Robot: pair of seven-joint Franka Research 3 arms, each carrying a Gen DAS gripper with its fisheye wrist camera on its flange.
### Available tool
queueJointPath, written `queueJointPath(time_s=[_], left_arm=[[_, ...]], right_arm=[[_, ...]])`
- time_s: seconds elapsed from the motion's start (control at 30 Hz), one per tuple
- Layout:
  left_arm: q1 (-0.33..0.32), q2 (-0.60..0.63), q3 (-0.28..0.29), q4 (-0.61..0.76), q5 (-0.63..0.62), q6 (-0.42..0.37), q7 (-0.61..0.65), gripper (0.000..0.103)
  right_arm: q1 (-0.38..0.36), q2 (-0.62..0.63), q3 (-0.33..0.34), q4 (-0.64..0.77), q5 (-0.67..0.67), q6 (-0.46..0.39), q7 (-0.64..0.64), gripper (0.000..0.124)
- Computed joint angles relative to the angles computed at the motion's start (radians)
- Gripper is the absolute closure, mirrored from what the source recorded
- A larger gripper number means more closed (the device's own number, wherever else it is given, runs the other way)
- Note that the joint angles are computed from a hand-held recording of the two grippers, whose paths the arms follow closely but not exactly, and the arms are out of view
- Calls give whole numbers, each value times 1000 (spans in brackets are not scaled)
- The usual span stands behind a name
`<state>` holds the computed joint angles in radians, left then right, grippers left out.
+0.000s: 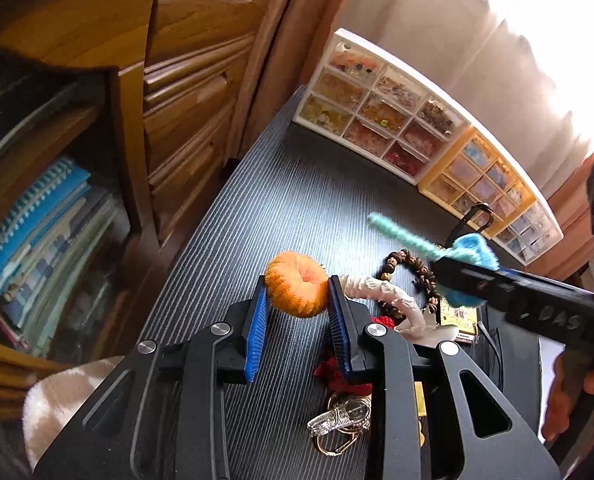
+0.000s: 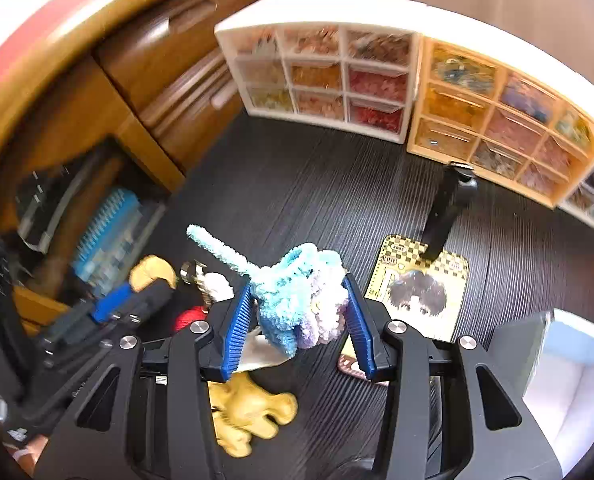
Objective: Organize jewelry
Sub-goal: 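Carry the blue pompom with the right tool while the left tool carries the orange pompom over the box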
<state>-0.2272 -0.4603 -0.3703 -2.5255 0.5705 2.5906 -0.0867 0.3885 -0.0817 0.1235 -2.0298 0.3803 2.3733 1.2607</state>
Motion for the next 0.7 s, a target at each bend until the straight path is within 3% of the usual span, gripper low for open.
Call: queueJointPath(time_s=[0.23,0.4,0.7], left_arm=[[-1,-8,-27,19,49,-5,11,73],[-14,-19,-45,58,57,-67,5,73],[-40,6,-92,180,113,-186,-7,73]], right_arm=[[1,-120,-22,-99,108,17,-49,80],[4,-192,-61,-153,240,-23,-111,80],[-15,-317,-93,-221,297,-15,-173,80]])
